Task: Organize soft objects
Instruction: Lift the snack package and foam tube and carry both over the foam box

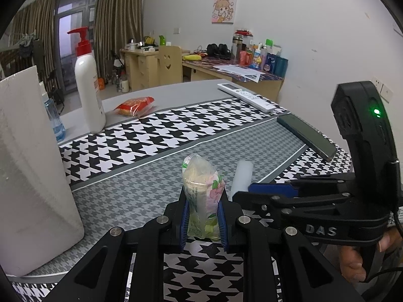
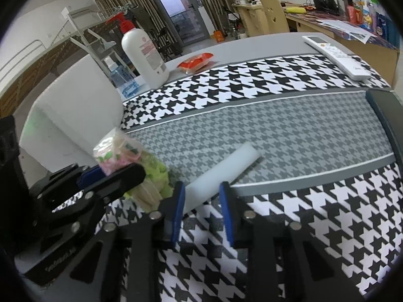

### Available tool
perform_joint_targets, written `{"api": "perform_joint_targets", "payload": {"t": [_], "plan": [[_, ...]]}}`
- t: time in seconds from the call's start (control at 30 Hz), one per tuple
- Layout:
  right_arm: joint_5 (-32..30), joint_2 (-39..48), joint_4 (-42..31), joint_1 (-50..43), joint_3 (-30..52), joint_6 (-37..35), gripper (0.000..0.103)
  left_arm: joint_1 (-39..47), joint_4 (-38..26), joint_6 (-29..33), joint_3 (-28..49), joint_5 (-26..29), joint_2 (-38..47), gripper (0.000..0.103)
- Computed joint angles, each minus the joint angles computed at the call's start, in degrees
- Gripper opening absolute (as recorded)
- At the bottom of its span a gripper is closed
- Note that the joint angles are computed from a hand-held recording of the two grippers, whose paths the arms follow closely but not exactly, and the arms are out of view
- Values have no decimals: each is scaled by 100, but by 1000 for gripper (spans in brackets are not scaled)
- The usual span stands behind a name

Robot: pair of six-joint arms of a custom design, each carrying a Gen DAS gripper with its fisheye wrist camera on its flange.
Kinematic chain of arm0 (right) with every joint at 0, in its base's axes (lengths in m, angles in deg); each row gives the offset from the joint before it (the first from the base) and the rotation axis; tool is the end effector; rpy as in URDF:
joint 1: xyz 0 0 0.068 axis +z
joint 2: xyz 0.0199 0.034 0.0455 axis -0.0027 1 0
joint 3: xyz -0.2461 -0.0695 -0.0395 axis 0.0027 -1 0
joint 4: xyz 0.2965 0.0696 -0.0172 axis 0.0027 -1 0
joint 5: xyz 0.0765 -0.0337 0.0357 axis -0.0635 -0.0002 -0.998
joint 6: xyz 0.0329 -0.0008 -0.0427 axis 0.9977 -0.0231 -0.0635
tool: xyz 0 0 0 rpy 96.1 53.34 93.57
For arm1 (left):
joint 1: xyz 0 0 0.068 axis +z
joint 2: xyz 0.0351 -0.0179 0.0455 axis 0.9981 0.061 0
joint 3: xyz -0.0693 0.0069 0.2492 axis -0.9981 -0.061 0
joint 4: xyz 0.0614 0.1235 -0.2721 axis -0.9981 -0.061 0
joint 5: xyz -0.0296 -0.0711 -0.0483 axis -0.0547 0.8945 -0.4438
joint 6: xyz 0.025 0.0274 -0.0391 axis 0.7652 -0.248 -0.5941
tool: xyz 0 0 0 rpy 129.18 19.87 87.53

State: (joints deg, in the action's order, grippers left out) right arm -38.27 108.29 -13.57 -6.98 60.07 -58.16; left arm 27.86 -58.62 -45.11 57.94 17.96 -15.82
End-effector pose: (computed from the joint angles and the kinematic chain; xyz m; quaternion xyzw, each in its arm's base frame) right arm 0.2877 -0.0130 0.0339 -0.1855 0.9109 0.2494 0.2714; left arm 0.1397 -0.1942 0.0810 0.0808 0.9034 -0.0866 0.4120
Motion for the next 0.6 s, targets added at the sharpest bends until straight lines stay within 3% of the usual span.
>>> {"api": "perform_joint_targets", "payload": {"t": [0.27, 0.6], "plan": [[682, -190, -2, 330, -52, 249, 26, -31, -59, -51, -146, -109, -256, 21], [789, -93, -21, 427, 56, 841, 27, -27, 37, -14, -469, -175, -660, 21]]}}
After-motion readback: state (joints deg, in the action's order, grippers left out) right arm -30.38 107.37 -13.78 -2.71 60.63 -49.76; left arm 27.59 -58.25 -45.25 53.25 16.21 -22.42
